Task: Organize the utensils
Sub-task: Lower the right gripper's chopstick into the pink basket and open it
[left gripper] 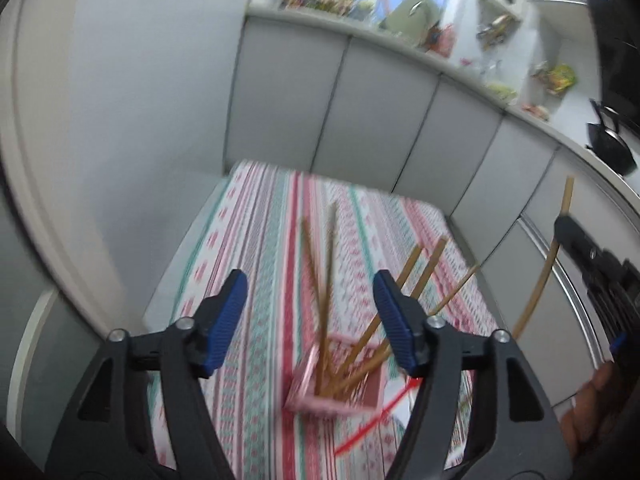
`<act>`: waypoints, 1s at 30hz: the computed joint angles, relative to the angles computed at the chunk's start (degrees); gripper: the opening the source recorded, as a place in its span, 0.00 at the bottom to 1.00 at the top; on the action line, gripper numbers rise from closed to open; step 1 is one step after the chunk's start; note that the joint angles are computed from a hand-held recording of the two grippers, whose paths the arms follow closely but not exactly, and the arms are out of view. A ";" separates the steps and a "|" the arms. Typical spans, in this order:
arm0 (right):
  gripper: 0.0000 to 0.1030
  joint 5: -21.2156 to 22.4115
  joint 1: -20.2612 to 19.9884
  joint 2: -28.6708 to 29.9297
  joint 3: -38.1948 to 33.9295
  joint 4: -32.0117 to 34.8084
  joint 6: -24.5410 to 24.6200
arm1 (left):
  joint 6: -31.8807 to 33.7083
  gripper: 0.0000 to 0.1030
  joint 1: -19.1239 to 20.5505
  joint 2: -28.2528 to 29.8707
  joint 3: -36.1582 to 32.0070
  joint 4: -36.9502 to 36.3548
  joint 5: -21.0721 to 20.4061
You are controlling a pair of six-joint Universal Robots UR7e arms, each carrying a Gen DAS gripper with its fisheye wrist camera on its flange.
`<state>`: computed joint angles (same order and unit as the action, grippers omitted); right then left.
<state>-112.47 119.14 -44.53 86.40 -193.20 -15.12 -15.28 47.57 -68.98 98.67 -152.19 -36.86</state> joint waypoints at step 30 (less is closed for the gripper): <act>0.08 -16.76 1.93 21.15 -16.11 -15.57 -1.63 | -24.58 0.74 5.87 -4.12 -5.10 37.05 -4.15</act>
